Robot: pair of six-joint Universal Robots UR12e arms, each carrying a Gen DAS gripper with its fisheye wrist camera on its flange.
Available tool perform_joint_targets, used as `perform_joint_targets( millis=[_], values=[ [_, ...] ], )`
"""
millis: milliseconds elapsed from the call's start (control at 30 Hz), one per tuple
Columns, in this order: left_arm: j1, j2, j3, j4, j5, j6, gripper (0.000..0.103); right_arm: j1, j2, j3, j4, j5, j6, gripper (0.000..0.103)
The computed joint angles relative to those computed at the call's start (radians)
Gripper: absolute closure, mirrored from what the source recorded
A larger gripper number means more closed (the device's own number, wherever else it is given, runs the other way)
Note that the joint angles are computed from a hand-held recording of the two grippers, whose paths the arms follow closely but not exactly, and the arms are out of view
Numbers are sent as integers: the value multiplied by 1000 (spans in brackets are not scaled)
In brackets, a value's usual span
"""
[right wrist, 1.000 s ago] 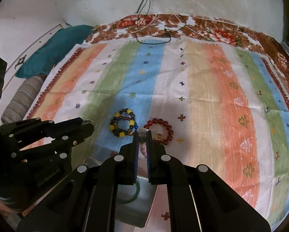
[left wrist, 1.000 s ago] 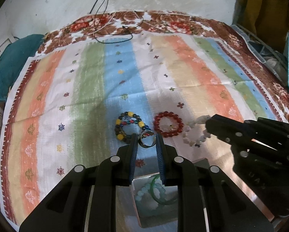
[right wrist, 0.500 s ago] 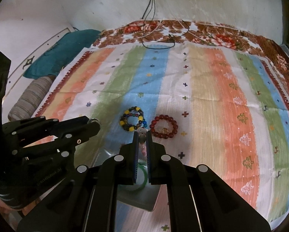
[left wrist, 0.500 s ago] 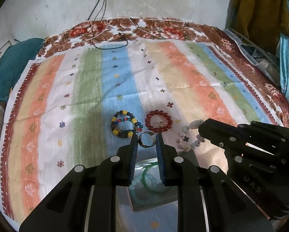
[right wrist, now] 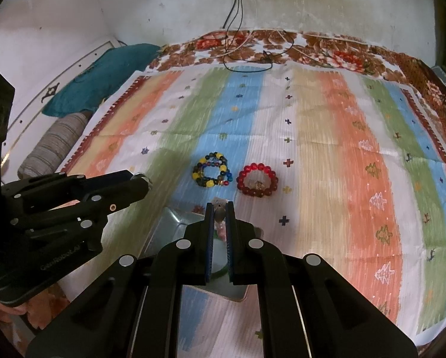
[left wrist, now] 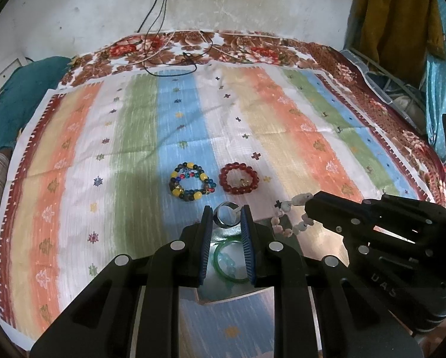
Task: Organize jewelry
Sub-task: 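Open the right tool over the tin while the left tool releases the ring into it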
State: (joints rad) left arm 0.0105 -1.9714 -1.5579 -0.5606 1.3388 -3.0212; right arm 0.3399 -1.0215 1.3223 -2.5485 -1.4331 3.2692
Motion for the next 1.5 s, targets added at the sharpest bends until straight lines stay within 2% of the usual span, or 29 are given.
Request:
perform_joint_targets(
  millis=[167, 233, 267, 300, 400, 533, 900, 1100, 1167, 1500],
  values=[
    [3, 8, -12, -1, 0, -5, 84, -2, -3, 7, 8, 4, 13, 93],
    [4, 5, -8, 1, 13, -18, 77, -2, -1, 4, 18, -8, 13, 82],
    [6, 2, -6, 0, 17, -29, 71, -2, -1, 3, 19, -14, 19, 71],
    [7, 0, -3, -2, 21, -37, 68, -4, 0, 3, 20, -18, 27, 68],
    [9, -6, 6, -13, 38, -57, 67, -9, 3, -1, 32, -26, 40, 68],
    [13, -14, 16, -24, 48, -83, 61, -10, 6, -8, 41, -40, 45, 64],
    [14, -37, 42, -41, 98, -122, 34, -12, 24, -35, 69, -60, 54, 48],
    [18, -51, 57, -48, 119, -153, 24, -12, 35, -55, 89, -70, 53, 39],
    [16, -59, 67, -55, 135, -154, 22, -12, 39, -61, 94, -73, 55, 33],
    [15, -83, 88, -34, 169, -150, 18, -8, 59, -95, 120, -107, 41, 28]
  ],
)
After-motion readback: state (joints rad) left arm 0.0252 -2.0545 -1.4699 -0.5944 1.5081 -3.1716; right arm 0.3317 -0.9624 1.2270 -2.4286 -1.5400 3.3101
